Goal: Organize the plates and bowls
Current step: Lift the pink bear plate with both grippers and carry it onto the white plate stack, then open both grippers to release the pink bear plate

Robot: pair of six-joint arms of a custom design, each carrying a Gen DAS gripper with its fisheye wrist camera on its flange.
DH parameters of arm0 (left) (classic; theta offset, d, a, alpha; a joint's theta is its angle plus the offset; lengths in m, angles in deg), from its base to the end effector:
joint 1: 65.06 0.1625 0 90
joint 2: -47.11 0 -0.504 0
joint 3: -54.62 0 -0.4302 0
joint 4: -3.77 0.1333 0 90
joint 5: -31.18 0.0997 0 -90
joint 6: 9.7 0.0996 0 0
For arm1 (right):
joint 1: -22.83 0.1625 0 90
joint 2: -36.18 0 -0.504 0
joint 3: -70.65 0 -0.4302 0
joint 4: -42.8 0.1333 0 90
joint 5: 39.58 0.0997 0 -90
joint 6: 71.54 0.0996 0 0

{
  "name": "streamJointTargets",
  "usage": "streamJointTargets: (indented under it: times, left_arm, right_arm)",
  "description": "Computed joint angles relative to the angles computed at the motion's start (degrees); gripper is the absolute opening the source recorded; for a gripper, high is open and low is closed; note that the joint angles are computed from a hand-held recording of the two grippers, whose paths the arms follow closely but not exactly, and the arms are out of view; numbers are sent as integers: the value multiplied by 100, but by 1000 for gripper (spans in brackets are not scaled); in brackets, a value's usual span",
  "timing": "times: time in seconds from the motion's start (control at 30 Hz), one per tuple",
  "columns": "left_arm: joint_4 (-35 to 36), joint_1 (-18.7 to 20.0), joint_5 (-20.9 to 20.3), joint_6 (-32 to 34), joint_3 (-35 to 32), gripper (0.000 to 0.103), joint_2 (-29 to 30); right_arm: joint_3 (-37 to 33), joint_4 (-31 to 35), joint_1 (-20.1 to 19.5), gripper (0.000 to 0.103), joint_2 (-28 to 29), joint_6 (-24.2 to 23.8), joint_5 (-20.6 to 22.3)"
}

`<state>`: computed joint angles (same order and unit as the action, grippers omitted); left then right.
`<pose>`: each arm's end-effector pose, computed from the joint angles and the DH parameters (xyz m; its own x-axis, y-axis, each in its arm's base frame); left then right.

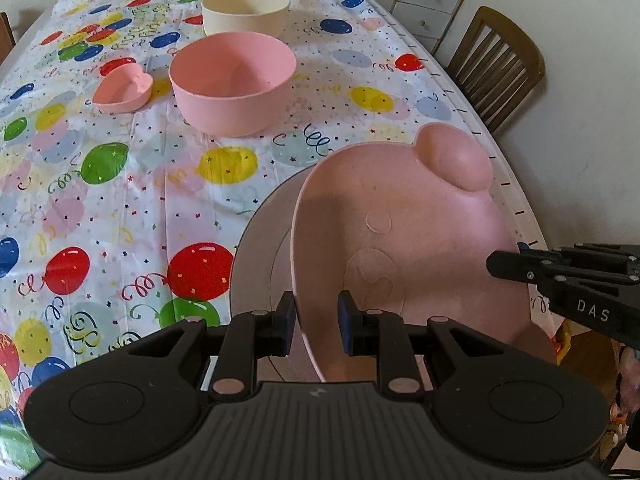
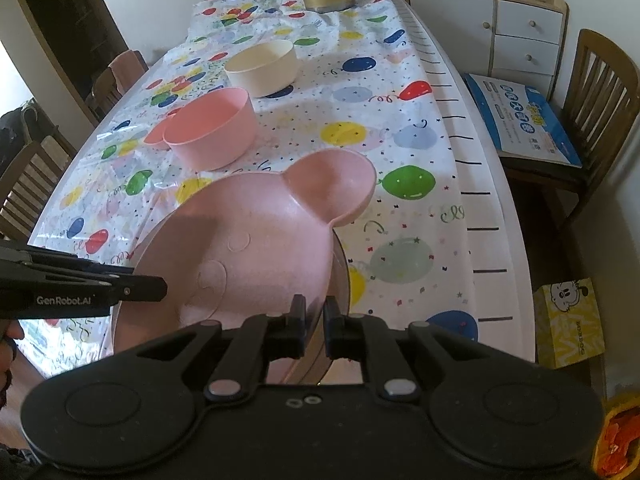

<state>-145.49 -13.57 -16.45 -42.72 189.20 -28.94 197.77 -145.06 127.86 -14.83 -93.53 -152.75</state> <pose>-0.1213 -0.4743 0.2124 -0.8285 -0.0463 -0.5581 0.2041 0.9031 -0.3779 0.2327 -0.5038 0.0885 -0.7682 -0.4264 0.4776 -0.5700 0.7952 -0.2068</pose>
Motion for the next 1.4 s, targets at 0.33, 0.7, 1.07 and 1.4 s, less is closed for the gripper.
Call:
streamJointTargets:
  times: [0.33,0.7,1.07,1.4]
  left_arm:
    - [-11,56,-188,74,-8,22,14]
    - [18,-51,-113,107,59,22,-139]
    - [-72,-277,110,169,141,22,-415]
    - [-424,-394,663,390,116,61,-654]
  right_arm:
    - [-52,39,20,15,33,133,-121]
    - [3,-56,99,30,-101,156,-129]
    - [0,-213,324,43,-173,-57,158]
    - [-279,-245,588,55,-27,-162,397]
